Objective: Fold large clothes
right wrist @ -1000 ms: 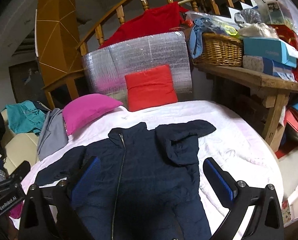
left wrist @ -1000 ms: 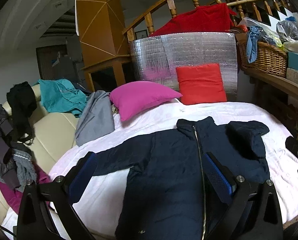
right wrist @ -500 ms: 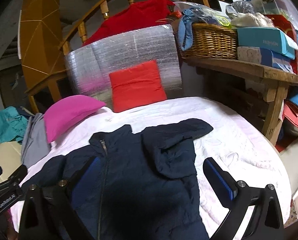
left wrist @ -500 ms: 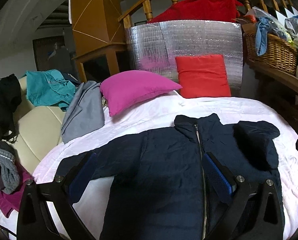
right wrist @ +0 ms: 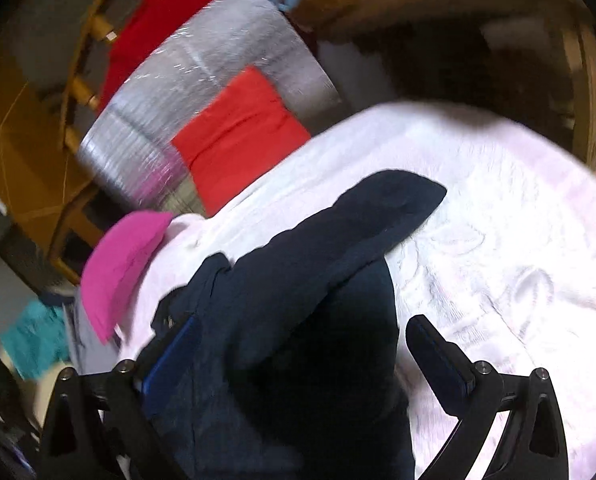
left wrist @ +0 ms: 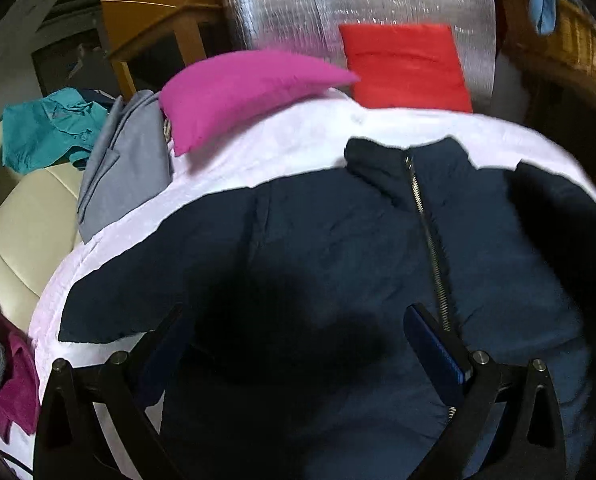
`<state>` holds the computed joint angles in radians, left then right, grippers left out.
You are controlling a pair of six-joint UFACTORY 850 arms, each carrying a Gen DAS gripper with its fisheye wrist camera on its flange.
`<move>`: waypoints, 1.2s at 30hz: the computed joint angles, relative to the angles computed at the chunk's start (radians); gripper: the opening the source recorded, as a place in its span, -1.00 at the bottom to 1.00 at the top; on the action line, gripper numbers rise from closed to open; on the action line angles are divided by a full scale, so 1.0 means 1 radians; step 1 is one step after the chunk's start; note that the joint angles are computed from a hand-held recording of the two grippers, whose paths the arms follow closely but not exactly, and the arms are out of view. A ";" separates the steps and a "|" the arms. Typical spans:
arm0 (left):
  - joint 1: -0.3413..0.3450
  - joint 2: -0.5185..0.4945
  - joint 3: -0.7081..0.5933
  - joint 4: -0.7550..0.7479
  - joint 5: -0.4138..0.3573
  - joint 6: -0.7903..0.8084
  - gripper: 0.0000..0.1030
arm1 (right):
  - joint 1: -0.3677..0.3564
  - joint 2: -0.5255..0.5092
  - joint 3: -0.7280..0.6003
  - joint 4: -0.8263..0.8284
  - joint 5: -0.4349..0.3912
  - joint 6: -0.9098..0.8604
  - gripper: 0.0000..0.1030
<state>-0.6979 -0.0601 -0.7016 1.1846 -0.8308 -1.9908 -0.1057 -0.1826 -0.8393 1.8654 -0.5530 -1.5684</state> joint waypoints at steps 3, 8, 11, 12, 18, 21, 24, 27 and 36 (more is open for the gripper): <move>0.006 -0.022 -0.011 0.002 0.000 0.016 1.00 | -0.028 -0.096 -0.080 -0.041 -0.052 0.113 1.00; 0.011 -0.045 -0.027 0.002 -0.001 0.031 1.00 | -0.056 -0.231 -0.192 -0.076 -0.131 0.263 0.99; 0.018 -0.058 -0.034 0.016 -0.004 0.040 1.00 | -0.057 -0.310 -0.257 -0.091 -0.153 0.342 0.81; 0.018 -0.061 -0.036 0.019 -0.009 0.043 1.00 | -0.056 -0.331 -0.275 -0.097 -0.153 0.366 0.73; 0.027 -0.052 -0.020 0.017 -0.037 0.054 1.00 | -0.030 -0.404 -0.338 -0.050 -0.090 0.342 -0.20; 0.052 -0.034 -0.005 0.008 -0.042 0.048 1.00 | -0.008 -0.363 -0.314 0.028 -0.041 0.206 -0.54; 0.082 -0.006 0.013 0.003 -0.044 0.040 1.00 | 0.033 -0.268 -0.245 0.177 0.009 -0.025 -0.60; 0.106 0.030 0.032 0.007 -0.057 0.023 1.00 | 0.083 -0.156 -0.164 0.282 -0.009 -0.233 -0.60; 0.150 0.134 0.103 0.000 -0.112 -0.024 1.00 | 0.224 0.022 -0.003 0.160 -0.129 -0.301 -0.60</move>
<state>-0.5480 0.0734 -0.5988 1.1846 -0.9424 -2.0146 0.1179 -0.1607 -0.8423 2.0255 -0.6824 -1.8694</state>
